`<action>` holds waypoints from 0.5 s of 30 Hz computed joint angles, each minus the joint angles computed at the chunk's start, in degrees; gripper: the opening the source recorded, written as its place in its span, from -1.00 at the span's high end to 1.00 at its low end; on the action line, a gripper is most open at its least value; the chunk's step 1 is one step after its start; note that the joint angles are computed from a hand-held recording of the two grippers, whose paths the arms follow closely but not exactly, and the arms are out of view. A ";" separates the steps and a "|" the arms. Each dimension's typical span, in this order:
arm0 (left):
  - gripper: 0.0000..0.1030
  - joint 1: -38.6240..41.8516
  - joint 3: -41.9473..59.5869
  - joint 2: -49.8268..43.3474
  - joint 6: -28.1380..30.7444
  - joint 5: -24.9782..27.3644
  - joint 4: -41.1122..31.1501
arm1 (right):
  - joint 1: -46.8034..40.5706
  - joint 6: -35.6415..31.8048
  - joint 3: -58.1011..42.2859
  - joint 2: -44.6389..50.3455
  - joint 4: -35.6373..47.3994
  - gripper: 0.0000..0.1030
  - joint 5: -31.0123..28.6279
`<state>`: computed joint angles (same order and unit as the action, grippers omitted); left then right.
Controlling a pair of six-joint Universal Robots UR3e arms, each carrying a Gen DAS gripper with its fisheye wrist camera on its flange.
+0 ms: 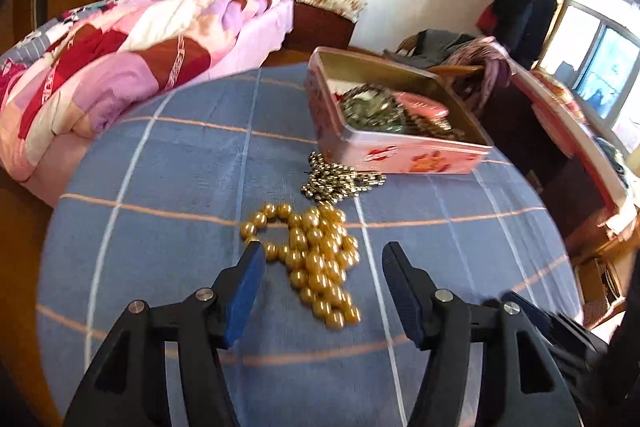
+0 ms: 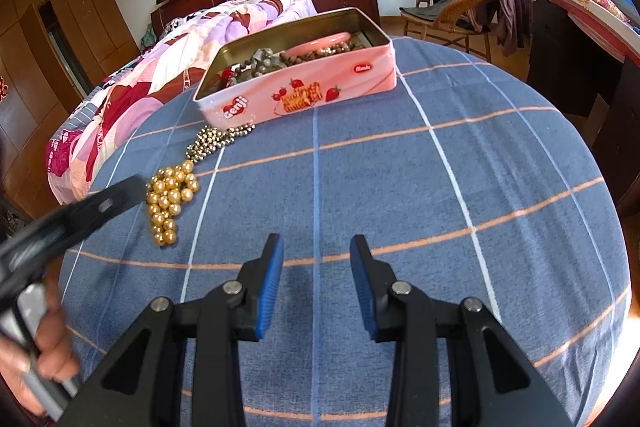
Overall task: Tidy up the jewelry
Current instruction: 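Lower the left tool onto the gold pearl strand and close on it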
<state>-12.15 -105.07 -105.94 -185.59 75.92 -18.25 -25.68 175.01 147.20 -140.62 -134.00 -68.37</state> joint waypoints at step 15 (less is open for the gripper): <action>0.59 1.88 -5.87 3.70 3.32 -1.35 -0.76 | -1.27 -1.13 0.03 0.77 1.09 0.22 2.12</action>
